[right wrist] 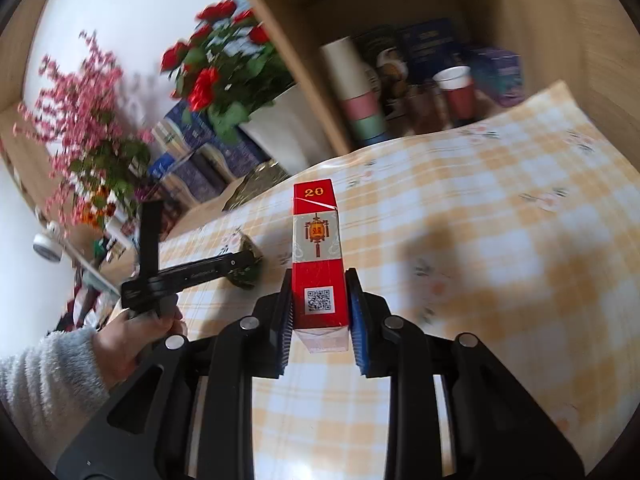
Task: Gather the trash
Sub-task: 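Grasp the gold-green wrapper with the left tool while the right holds the box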
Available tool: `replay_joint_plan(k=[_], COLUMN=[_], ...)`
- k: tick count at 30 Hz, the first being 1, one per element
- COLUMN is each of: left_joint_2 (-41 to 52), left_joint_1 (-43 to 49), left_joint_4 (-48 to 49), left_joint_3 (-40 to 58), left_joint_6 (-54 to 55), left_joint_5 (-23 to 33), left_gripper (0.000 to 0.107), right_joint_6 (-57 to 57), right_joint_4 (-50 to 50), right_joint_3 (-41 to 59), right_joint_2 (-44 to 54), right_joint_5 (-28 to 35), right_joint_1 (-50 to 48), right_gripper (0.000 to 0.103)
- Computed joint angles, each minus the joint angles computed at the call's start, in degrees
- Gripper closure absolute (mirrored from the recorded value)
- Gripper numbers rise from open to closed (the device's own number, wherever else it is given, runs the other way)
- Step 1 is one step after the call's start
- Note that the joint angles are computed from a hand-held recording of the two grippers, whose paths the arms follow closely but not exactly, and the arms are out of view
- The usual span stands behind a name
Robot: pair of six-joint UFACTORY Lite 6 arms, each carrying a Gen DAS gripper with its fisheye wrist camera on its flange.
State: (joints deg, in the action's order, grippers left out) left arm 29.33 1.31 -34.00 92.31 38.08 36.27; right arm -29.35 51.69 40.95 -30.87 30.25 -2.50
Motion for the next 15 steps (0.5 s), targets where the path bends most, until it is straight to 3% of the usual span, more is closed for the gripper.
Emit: replay_joint_plan(k=[1,2,9,15], left_joint_2=[0.72,0.26,-13.7,-32.6], left_joint_1=[0.06,0.45,3.53,11.69], left_joint_4=[0.51,-0.77,-5.16,-7.99], left_joint_3=[0.88,0.42,-14.3,-28.05], left_joint_6=[-1.17,-0.26,11.18,18.42], left_joint_5=[0.83,1.37,1.4,10.98], left_gripper=[0.086,0.098,0.099,0.099], right_joint_6=[0.55,1.08,0.75,5.64], right_joint_4=[-0.89,-1.68,-1.83,-8.16], right_joint_3=[-1.33,-2.3,-7.7,-8.0], right_joint_2=[-2.7,-4.85,-19.36,-29.9], right_joint_5=[1.61,3.05,16.4,23.89], right_joint_1=[-2.4,-4.44,-19.98,-23.04], right_gripper=[0.076,0.076,0.076,0.076])
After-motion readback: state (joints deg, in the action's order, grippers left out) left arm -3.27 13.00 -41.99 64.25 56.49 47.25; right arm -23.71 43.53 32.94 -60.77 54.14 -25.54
